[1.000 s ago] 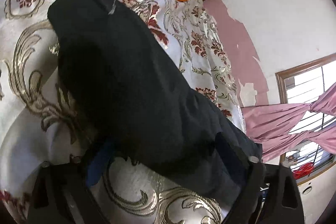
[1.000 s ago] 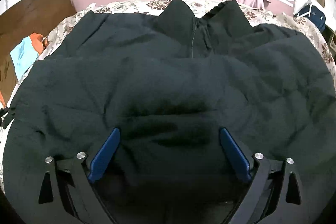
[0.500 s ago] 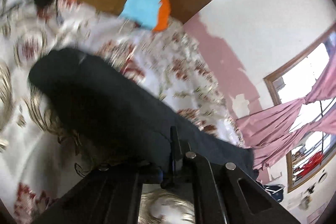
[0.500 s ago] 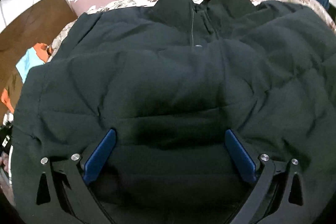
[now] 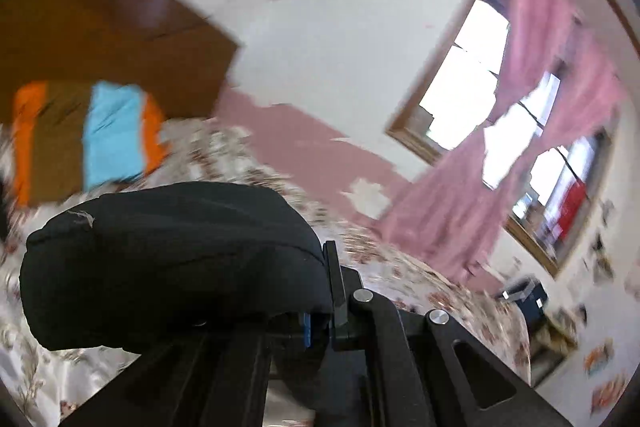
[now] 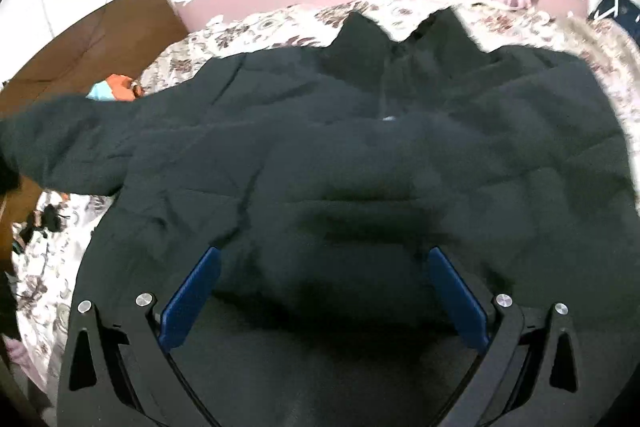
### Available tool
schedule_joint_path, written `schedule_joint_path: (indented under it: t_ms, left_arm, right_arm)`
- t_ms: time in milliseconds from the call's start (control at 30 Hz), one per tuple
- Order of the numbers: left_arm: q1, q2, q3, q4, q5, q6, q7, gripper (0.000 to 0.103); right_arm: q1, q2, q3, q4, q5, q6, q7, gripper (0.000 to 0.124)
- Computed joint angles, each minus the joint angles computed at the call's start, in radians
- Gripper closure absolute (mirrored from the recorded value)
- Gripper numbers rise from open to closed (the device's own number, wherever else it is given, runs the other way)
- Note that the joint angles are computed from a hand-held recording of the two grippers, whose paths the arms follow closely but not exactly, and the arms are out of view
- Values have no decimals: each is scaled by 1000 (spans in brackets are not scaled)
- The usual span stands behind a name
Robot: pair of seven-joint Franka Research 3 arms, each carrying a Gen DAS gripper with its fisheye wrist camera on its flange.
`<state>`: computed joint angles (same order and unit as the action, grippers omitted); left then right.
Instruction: Fold large clothes
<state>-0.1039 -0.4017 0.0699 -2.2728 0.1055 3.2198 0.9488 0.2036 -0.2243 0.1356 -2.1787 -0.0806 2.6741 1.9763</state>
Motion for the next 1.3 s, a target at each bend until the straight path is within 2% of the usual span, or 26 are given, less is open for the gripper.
schedule_joint_path:
  t_ms: [67, 100, 200, 267, 333, 433, 600, 767, 867, 967, 1067, 1133, 1200, 1300]
  left_arm:
    - [7, 7, -54, 53, 26, -27, 8, 98]
    - [-15, 16, -63, 84, 32, -44, 20, 98]
    - [-100, 41, -58, 154, 21, -90, 76, 98]
    - [-181, 60, -39, 194, -5, -127, 152, 98]
    - [-248, 86, -35, 242, -40, -191, 242, 98]
    - [-305, 128, -51, 299, -105, -284, 357, 98]
    - [-323, 222, -134, 384, -150, -444, 492, 97]
    - [-303, 303, -228, 432, -150, -582, 554, 97]
    - [-279, 327, -276, 421, -151, -645, 558, 96]
    - [-258, 329, -308, 381, -128, -662, 571, 95]
    - [-256, 327, -318, 351, -160, -685, 633, 82]
    - [-261, 314, -324, 332, -178, -705, 691, 56]
    - [-270, 297, -333, 310, -168, -709, 742, 35]
    - [-287, 260, -342, 260, -129, -691, 797, 28]
  right_arm:
    - [-20, -49, -1, -36, -34, -5, 11, 22]
    - [-24, -68, -8, -52, -30, -2, -3, 22]
    - [-50, -130, -28, -100, -12, -8, -37, 22]
    - [-62, -169, -42, -134, 14, 2, -68, 22]
    - [-97, -216, -40, -176, 14, 18, -79, 22]
    - [-165, -286, -26, -237, -6, 44, -75, 22]
    - [-202, -342, -54, -301, 42, 57, -125, 22]
    - [-216, -372, -90, -358, 116, 69, -185, 22]
    - [-231, -386, -98, -390, 151, 76, -204, 22]
    - [-239, -396, -111, -414, 184, 84, -226, 22]
    - [-230, -397, -134, -426, 225, 83, -257, 22]
    - [-221, -394, -149, -429, 253, 84, -282, 22]
    - [-208, -386, -164, -426, 284, 83, -308, 22]
    - [-200, -385, -167, -429, 316, 82, -332, 22]
